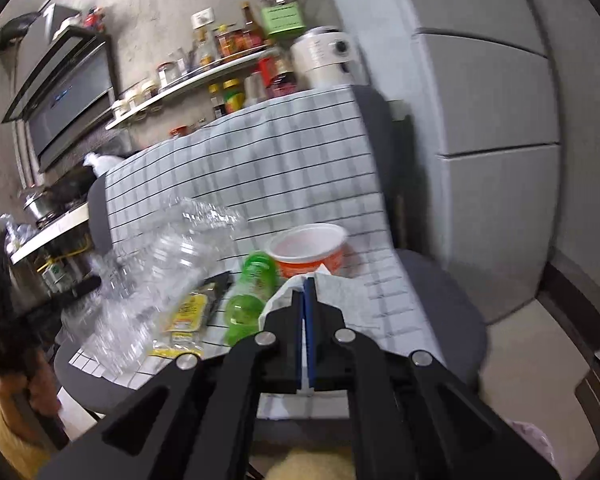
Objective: Collect trash
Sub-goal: 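Grasp the clear plastic tray with the left tool while the right tool holds tissue, then drop tissue and plastic tray into the bin by opening both tools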
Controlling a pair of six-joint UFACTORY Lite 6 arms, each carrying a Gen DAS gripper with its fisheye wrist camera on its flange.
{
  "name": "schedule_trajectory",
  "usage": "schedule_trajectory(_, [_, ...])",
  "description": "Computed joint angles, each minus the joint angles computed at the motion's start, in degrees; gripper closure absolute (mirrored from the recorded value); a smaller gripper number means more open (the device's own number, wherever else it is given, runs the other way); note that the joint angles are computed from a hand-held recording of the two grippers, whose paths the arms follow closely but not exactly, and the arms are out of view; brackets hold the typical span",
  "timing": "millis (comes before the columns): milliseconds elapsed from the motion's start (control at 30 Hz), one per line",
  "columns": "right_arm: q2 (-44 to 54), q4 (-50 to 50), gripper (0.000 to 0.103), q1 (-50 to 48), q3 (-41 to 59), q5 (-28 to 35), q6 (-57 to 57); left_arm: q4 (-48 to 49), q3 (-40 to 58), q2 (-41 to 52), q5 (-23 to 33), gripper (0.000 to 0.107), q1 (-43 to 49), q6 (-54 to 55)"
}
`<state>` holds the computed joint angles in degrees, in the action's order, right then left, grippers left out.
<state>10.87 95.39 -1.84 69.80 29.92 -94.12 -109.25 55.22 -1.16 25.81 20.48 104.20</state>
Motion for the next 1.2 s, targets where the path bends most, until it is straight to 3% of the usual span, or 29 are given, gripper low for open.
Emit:
schedule_trajectory(200, [-7.6, -4.6, 0.101, -9.7, -8.7, -0.3, 1.7, -7.1, -3.4, 4.0, 2.7, 0.102, -11.9, 6.4])
schedule_trajectory(500, [-11.8, -7.6, 0.101, -23.8, -17.2, -0.1, -1.4, -12.9, 2.6, 12.0, -0.6, 0.102, -26.7, 13.8])
schedule_trajectory(733, [-7.2, -2.8, 0.101, -29.1, -19.6, -2.1, -10.5, -17.6, 2.2, 13.5, -0.1, 0.102, -29.9, 16.7])
schedule_trajectory(1033, [4.4, 3.6, 0.101, -28.8, -18.9, -4.5, -17.8, -20.3, 2.7, 15.8, -1.9, 0.102, -32.0, 19.1])
schedule_trajectory(1067, [6.1, 2.4, 0.100, -28.6, -18.1, -4.8, -16.4, -20.2, 2.8, 16.1, -2.2, 0.102, -32.1, 18.9])
schedule_trajectory(1133, [9.2, -1.4, 0.086, -28.3, -16.4, -5.0, -11.7, -19.3, 3.0, 16.4, -2.3, 0.102, -31.9, 17.9])
schedule_trajectory(1167, [10.3, -3.9, 0.069, -28.2, -15.6, -4.7, -8.8, -19.4, 2.8, 16.3, -2.4, 0.102, -31.7, 18.0])
schedule_trajectory(1200, [10.8, -5.0, 0.063, -28.0, -15.2, -4.8, -7.2, -19.4, 2.8, 16.3, -2.5, 0.102, -31.6, 18.0])
